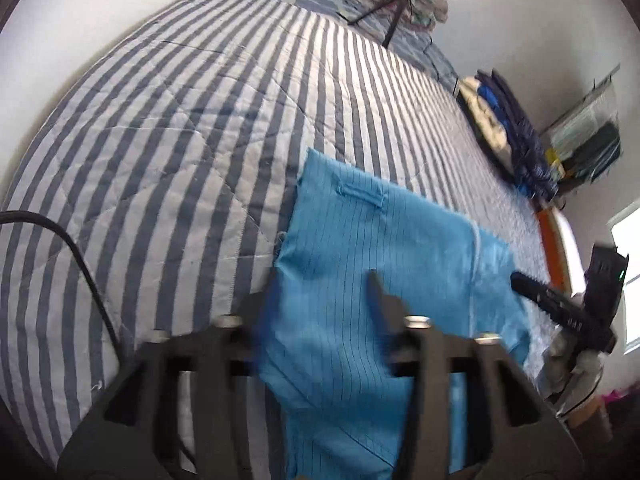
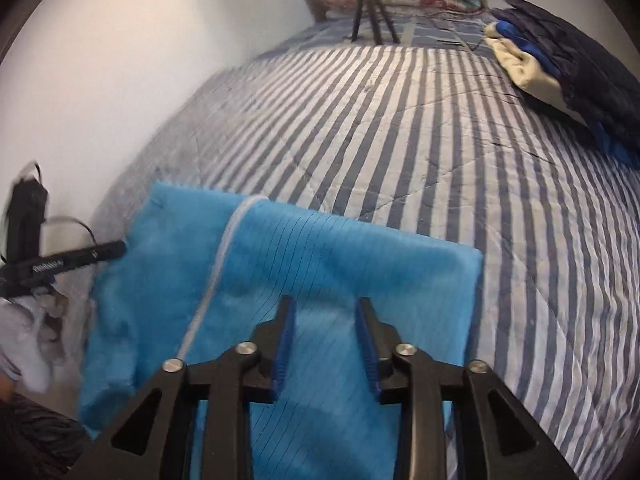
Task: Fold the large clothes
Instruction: 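Slide both grippers under the folded jacket bundle edges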
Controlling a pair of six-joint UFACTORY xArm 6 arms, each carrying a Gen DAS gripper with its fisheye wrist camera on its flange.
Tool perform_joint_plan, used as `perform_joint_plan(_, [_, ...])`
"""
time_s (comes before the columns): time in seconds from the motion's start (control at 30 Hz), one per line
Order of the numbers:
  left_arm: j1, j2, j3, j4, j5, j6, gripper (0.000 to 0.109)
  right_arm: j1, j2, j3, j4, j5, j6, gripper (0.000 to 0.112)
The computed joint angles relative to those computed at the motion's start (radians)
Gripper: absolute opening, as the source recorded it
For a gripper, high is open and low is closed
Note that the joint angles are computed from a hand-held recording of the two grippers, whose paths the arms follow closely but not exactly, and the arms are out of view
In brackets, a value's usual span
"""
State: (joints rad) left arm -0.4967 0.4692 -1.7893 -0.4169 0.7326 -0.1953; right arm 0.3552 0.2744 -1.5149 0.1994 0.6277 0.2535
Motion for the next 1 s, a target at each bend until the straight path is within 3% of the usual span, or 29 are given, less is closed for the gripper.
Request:
perform_joint_plan(0.03, [0.013, -0.026, 0.042, -0.059, -0.03, 0.021, 0.066, -0.004, -0.039, 0.055, 0.018, -0.037, -0.003, 0.063])
perform_joint_plan(0.1, [0.041, -0.059, 0.099, -0.236, -0.046, 0.098, 0.066, -0.017, -0.123, 0.18, 0.085, -0.105, -0.031, 0.072])
perform_joint_plan(0.2, [0.074, -0.071, 0.145, -0.431, -0.005, 0.176, 0.066, -0.044, -0.216, 0.326, 0.36, -0.137, -0.192, 0.076])
perform_joint_plan(0.3, [0.09, -0.065, 0.16, -0.513, 0.053, 0.205, 0.066, -0.075, -0.26, 0.415, 0.619, -0.135, -0.309, 0.078])
perform_joint_plan(0.43, [0.101, -0.071, 0.179, -0.544, 0.098, 0.233, 0.066, -0.104, -0.275, 0.459, 0.853, -0.089, -0.441, 0.076])
perform_joint_plan(0.7, [0.096, -0.038, 0.147, -0.589, 0.126, 0.246, 0.066, -0.106, -0.219, 0.41, 1.03, -0.003, -0.587, 0.07])
perform_joint_plan(0.93, [0.064, 0.046, 0.022, -0.529, 0.151, 0.183, 0.057, -0.097, -0.147, 0.334, 1.118, 0.045, -0.637, 0.062])
perform_joint_plan(1.0, [0.052, 0.069, -0.017, -0.484, 0.162, 0.153, 0.048, -0.085, -0.116, 0.302, 1.137, 0.053, -0.639, 0.059])
